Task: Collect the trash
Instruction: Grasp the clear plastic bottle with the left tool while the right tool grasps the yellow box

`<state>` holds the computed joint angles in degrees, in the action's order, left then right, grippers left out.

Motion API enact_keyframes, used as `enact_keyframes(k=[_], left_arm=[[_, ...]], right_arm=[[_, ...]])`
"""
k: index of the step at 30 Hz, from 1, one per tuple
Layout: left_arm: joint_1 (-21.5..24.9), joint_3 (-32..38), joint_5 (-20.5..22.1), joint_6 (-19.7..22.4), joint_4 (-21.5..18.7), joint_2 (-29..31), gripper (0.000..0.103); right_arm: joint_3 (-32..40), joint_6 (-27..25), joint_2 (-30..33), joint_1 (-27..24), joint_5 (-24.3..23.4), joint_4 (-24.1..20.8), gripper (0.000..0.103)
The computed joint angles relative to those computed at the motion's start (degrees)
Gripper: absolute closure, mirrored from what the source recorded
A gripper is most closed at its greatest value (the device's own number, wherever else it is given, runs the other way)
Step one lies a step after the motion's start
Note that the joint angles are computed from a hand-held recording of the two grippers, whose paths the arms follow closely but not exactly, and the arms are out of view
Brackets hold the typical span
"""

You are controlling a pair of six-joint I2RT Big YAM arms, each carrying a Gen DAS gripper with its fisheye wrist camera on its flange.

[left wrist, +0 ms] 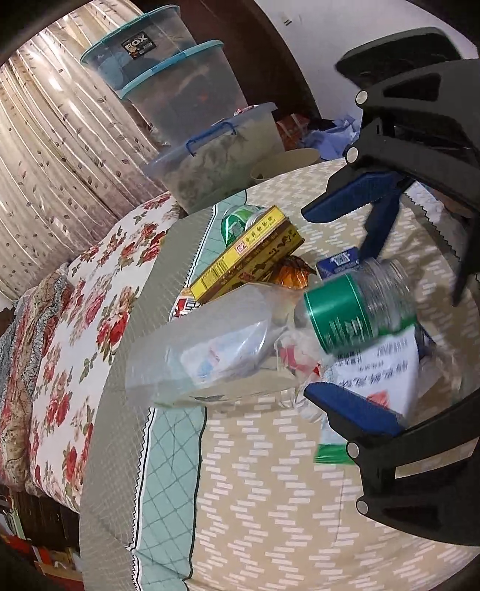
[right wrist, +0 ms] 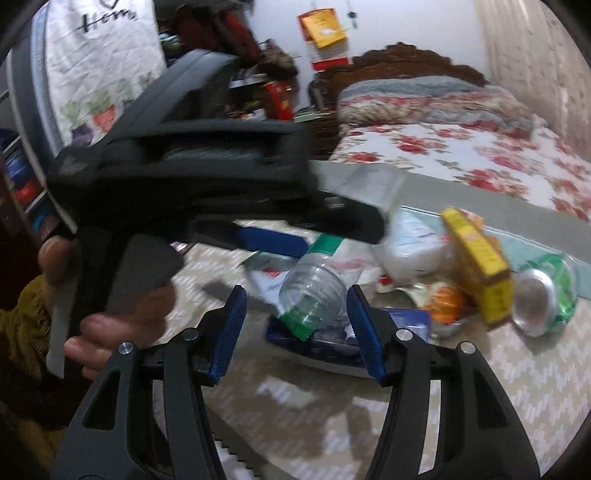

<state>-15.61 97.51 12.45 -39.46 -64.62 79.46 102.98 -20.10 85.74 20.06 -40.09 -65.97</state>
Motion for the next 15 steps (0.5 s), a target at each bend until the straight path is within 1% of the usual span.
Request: enact_keyframes(k=[3,5,9,11,13,14,15], left_arm=[[0.77,-0.37,0.05,0.37,-0.15,-0.1,0.019],[1.27,-0.81,0.18,0.18,-0.23,-0.27,0.019],[1.96,-1.27,0.36,0.69,-0.16,-0.74,0.019],[2.36,-0.94,0.19,1.14,-0.2,-0.93,0.019],[2.96,-0.16,-0.05,1.4,-0.39,-0.81,0.018],[3.22,0.33,-0.06,1.44,-0.56,-0.59,0.018],[3.36,0.78,-0.07,1.46,-0.71,-0.35,0.017]], right_arm=[[-0.74,-1.19,-0.64,0.78,-0.04,-0.27,0.044],[-1.68,-1.13,-1.59,1.09,1.17,0.57,0.044],[-3.15,0.85,-3.23,-0.56,1.13,2.42,0.044],[-3.63,2.88,-3.86,-2.04,1.71,4.06,0.043],[-3.96,4.74,-4.26,-3.42,2.66,5.95,0.037],[-4.42,6.31,-4.68,-4.29,3.59,7.8,0.035],[-4.68,7.72,-4.86,-4.95,4.51,9.46,0.03]])
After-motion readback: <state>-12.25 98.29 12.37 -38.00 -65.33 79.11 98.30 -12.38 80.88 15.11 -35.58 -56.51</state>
